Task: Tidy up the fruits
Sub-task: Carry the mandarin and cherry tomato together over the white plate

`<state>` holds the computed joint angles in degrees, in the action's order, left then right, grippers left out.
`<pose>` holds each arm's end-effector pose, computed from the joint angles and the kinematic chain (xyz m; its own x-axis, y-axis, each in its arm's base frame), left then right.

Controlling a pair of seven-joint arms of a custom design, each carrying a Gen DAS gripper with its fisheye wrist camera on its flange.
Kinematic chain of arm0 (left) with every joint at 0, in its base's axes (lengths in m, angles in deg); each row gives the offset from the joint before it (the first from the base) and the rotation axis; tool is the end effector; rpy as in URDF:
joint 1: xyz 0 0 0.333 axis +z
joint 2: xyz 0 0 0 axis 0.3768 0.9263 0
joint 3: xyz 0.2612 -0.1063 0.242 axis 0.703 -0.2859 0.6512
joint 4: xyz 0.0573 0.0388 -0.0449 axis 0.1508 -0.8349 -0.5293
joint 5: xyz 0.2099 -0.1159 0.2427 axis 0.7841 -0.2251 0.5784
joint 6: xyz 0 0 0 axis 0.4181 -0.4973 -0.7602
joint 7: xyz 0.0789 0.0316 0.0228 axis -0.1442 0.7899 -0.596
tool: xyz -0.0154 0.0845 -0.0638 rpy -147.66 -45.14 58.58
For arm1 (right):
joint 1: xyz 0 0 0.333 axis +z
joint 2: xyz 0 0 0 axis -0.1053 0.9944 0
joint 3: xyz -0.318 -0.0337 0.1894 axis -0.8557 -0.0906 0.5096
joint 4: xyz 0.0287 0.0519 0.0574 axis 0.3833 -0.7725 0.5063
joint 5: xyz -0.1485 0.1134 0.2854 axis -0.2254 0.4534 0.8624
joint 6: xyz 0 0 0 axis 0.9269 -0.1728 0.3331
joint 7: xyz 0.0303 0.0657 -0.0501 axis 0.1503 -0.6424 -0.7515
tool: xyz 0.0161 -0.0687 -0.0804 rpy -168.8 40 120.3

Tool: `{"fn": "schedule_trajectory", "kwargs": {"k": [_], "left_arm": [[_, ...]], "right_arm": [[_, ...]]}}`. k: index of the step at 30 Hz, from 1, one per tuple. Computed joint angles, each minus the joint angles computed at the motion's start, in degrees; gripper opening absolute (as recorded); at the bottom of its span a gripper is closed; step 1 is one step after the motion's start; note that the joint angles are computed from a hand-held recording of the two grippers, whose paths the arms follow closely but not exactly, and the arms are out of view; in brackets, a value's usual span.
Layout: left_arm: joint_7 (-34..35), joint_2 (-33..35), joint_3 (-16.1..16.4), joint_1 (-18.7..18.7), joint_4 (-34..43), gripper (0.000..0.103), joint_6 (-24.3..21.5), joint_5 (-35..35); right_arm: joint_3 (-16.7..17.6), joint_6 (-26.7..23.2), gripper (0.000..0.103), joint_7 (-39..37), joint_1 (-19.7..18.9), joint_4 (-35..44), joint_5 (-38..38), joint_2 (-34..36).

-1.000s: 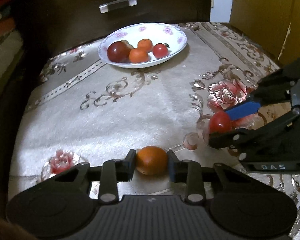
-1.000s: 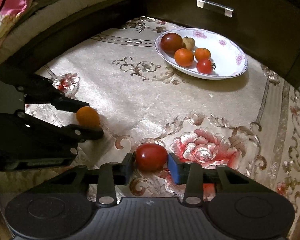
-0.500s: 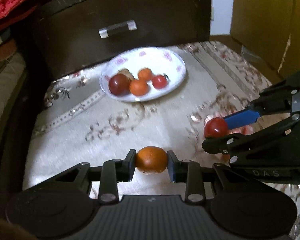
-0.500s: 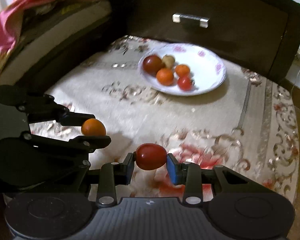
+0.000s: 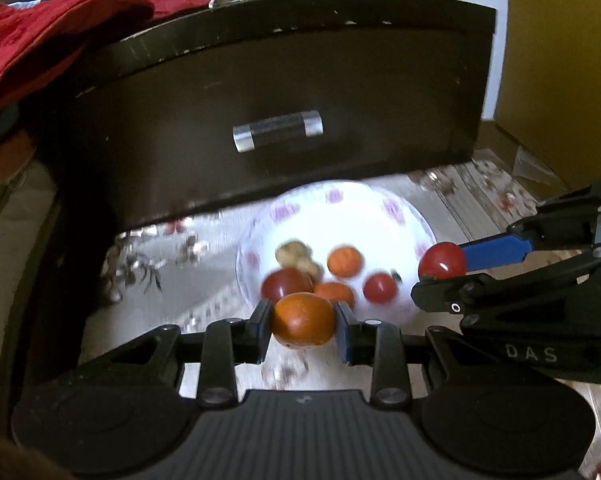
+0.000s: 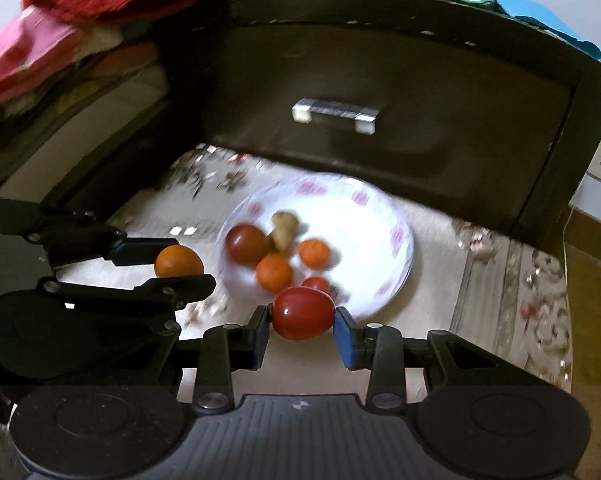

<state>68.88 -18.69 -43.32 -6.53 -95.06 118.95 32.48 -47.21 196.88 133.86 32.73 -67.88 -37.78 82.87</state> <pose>0.5649 -0.3655 0.3866 -0.3210 -0.9437 -0.0798 -0.6788 0.2880 -0.6755 0.5464 0.2812 0.3918 0.3265 -0.9443 -0.0407 -0.7428 -0.2297 -0.6289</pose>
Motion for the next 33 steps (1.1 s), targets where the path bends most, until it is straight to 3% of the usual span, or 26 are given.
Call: {"fn": "schedule_trajectory", "kwargs": {"k": [10,20,33], "left_arm": [[7.66,6.25,-0.58,1.49,8.49,0.038,-1.68,-8.14],[13.96,9.92,0.20,1.14,11.59,0.037,-0.69,-14.74],[15.43,10.47,2.34,-0.27,11.21,0.037,1.49,-18.49]], "right_arm": [[5.27,-1.45,0.033,-2.20,-7.51,9.17,0.98,5.90],[6.16,-3.17,0.033,-2.87,-9.32,13.22,0.96,9.59],[9.62,-2.96,0.035,-4.70,-12.52,14.23,2.52,10.41]]}}
